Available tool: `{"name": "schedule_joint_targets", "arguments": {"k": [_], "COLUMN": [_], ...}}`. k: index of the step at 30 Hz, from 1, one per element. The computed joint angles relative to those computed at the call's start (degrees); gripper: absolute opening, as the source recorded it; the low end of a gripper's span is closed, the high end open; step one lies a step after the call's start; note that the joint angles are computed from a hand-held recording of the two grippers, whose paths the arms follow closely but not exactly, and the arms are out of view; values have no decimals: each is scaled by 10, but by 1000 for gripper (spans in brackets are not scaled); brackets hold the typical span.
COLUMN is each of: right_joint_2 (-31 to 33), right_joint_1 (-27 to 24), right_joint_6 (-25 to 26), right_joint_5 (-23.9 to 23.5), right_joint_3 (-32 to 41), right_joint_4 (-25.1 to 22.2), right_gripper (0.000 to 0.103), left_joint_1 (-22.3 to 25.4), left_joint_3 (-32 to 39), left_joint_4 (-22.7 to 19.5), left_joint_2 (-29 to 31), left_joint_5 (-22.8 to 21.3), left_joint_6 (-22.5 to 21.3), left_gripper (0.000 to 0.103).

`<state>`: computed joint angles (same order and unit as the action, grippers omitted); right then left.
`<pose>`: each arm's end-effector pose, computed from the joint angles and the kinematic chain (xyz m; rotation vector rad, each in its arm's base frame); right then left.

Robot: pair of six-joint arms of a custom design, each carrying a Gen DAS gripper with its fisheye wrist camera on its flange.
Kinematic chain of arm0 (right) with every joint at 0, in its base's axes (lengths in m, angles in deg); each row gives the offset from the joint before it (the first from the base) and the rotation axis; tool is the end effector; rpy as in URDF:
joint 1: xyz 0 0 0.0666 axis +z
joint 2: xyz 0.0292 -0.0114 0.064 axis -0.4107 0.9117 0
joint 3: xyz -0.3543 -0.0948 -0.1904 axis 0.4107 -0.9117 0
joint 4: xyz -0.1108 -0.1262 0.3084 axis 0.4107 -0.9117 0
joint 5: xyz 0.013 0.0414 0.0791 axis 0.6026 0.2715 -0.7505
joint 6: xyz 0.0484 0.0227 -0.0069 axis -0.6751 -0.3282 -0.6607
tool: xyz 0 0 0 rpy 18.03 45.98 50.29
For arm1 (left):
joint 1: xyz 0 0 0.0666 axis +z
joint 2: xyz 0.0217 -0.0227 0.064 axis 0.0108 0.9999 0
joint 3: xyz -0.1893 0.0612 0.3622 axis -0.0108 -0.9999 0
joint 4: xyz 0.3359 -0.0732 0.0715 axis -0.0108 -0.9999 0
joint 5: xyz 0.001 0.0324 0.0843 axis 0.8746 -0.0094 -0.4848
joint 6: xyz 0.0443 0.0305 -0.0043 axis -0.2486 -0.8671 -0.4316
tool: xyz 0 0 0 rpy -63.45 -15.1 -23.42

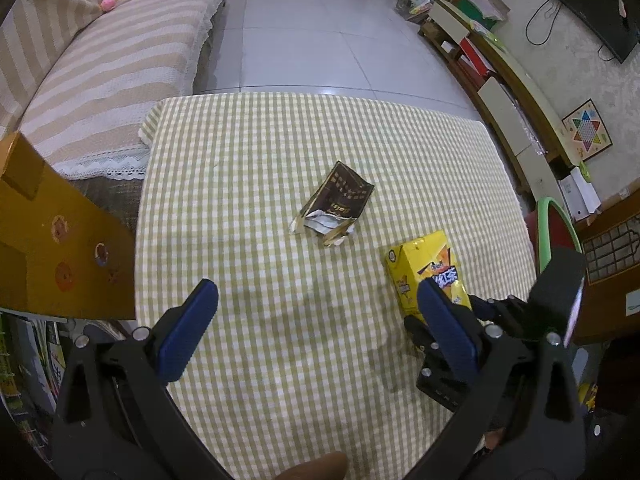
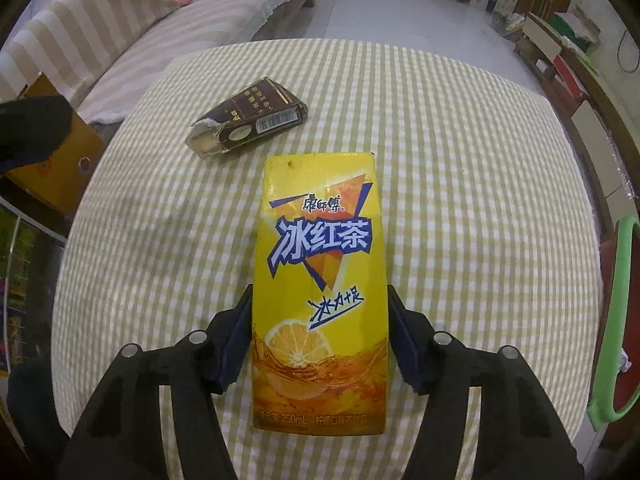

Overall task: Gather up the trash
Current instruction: 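Grasp the yellow iced-tea carton with the right tool while the left tool grasps the brown wrapper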

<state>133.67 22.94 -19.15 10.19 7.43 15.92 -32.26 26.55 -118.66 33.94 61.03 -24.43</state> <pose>0.3525 0.3718 0.3630 -0.2073 2.7525 0.1835 0.3822 -0.2481 0.4652 0.1953 2.7421 -0.3061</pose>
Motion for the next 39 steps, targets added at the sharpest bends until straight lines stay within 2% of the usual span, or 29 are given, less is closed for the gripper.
{"name": "schedule_joint_targets", "arguments": {"k": [15,19,27,34,39], "right_joint_2": [-68,-83,-104,-119,-127], "right_joint_1": [-48,-52,-70,-81,-88], "right_joint_6": [-1,-2,-11,-16,-23], "right_joint_5": [12,19,0,-7,-15], "right_joint_3": [-54,-65,-91,-114,-127], "right_joint_4": [15,11,22,32,38], "right_gripper": [58,58,58,58,58], "left_joint_1": [-28,-24,-3,4,3], "left_joint_3": [49,69,117,155,174], "left_joint_4": [-6,-14,-41,-58,-68], "left_joint_2": [70,95,153,198,223], "left_joint_5": [-15,-21,-27,-17,-8], "left_joint_6": [-21,-33,-65,-78,-91], "left_gripper": [98,98,98,97,87]}}
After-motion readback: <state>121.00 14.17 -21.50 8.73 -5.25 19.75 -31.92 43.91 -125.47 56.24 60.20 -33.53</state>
